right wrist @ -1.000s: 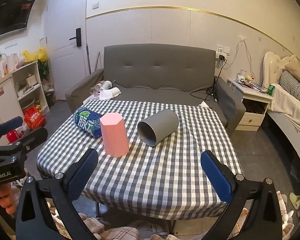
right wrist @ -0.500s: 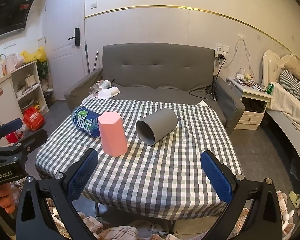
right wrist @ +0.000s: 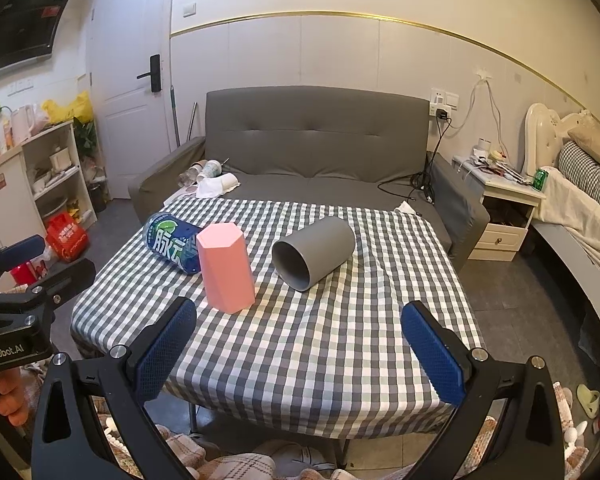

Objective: Flip cup upside down

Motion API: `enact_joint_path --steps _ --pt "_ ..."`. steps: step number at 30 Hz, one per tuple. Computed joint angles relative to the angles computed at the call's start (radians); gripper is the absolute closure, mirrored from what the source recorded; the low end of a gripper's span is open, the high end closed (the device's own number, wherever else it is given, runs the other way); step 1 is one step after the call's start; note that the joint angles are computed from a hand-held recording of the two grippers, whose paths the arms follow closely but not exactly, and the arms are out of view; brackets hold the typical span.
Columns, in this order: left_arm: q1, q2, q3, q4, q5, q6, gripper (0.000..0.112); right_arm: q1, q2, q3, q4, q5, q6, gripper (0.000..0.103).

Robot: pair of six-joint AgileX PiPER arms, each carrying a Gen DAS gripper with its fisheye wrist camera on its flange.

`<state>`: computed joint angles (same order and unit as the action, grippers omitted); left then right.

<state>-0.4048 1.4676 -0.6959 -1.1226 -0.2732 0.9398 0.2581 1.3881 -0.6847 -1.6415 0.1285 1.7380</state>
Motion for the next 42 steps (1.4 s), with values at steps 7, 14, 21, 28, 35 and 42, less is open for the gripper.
enact_joint_path --steps 7,14,21,28,35,42 --pt "0.000 0.000 -0.009 -0.032 0.009 0.029 0.009 -0.002 -0.002 -0.005 0.092 0.001 -0.095 0.000" --pt "0.005 0.002 -0.013 -0.044 0.017 0.041 0.009 0.000 0.006 -0.009 0.103 0.004 -0.107 0.000" --pt "0.012 0.001 -0.016 -0.046 0.031 0.044 0.009 0.005 0.006 -0.007 0.087 0.012 -0.090 0.000" --pt "0.015 0.001 -0.012 -0.028 0.031 0.026 0.009 0.007 0.007 -0.004 0.059 0.015 -0.061 0.000" --pt "0.014 0.000 -0.007 -0.023 0.022 0.017 0.009 0.007 0.007 -0.004 0.059 0.016 -0.061 0.000" --pt "0.015 -0.001 -0.005 -0.018 0.023 0.012 0.009 0.008 0.007 -0.004 0.059 0.016 -0.062 0.000"
